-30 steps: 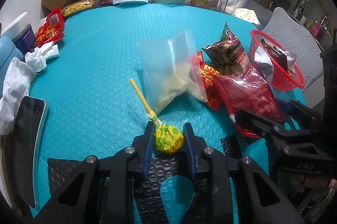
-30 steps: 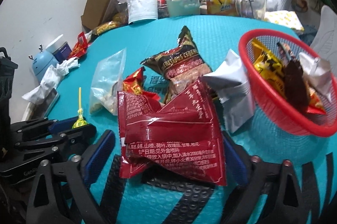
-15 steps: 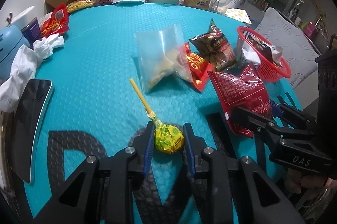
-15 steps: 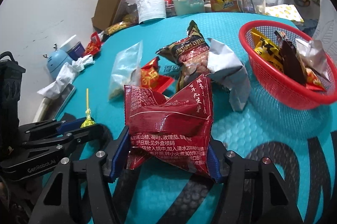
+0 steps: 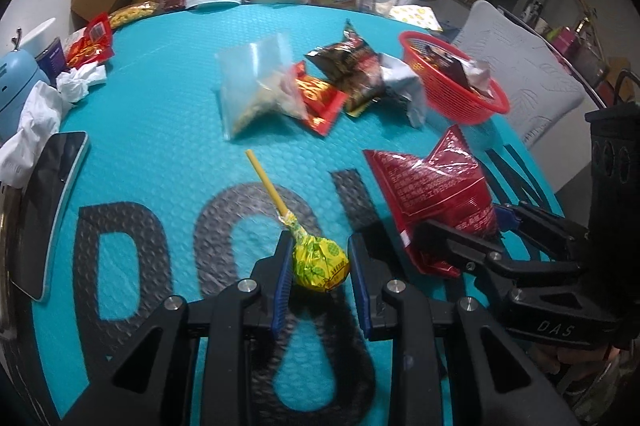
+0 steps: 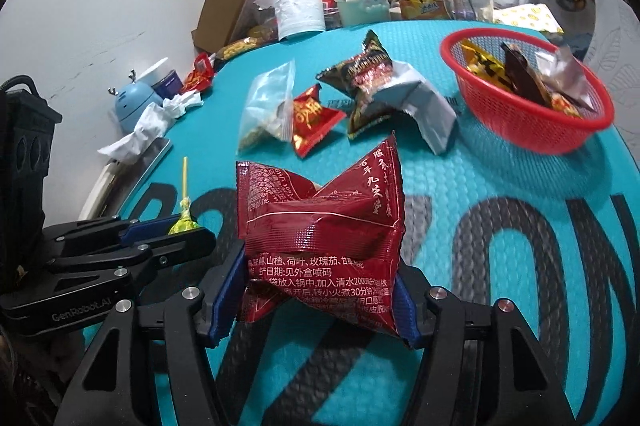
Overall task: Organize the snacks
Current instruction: 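Lift and carry the red packet and lollipop over the red basket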
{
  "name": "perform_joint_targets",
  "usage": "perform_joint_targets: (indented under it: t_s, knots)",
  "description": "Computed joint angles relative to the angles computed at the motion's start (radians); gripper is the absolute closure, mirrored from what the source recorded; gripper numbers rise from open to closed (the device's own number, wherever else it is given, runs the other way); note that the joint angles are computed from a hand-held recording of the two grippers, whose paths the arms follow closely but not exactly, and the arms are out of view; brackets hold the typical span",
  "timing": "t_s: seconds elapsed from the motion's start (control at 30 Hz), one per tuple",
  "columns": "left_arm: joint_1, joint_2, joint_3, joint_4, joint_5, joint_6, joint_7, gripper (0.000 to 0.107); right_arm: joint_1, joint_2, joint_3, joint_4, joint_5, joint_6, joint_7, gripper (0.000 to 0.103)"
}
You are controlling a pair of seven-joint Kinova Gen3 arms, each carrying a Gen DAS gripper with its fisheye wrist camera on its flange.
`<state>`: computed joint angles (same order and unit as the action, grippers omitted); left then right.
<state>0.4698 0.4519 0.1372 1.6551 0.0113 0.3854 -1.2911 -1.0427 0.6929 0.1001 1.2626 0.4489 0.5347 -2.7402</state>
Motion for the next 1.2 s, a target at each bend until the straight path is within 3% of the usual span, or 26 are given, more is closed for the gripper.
perform_joint_targets:
  t_s: [0.27,0.6,1.0,1.2]
  knots:
    - [-0.027,-0.002,0.068,0.006,0.044,-0.004,-0.076,0.081,-0.074,-0.047,0.054,0.093,0.049,-0.011,-0.135,0.040]
    - [-0.046,0.005,0.134,-0.019,0.115,-0.004,-0.199,0.081,-0.150,-0.118,0.081,0.209,0.199,0.017,-0.377,0.040]
    - [-0.043,0.013,0.163,-0.088,0.177,0.014,-0.315,0.081,-0.151,-0.189,0.021,0.270,0.385,0.124,-0.576,0.040]
    - [-0.025,0.015,0.155,-0.140,0.178,0.024,-0.343,0.081,-0.108,-0.214,-0.044,0.256,0.435,0.210,-0.564,0.040]
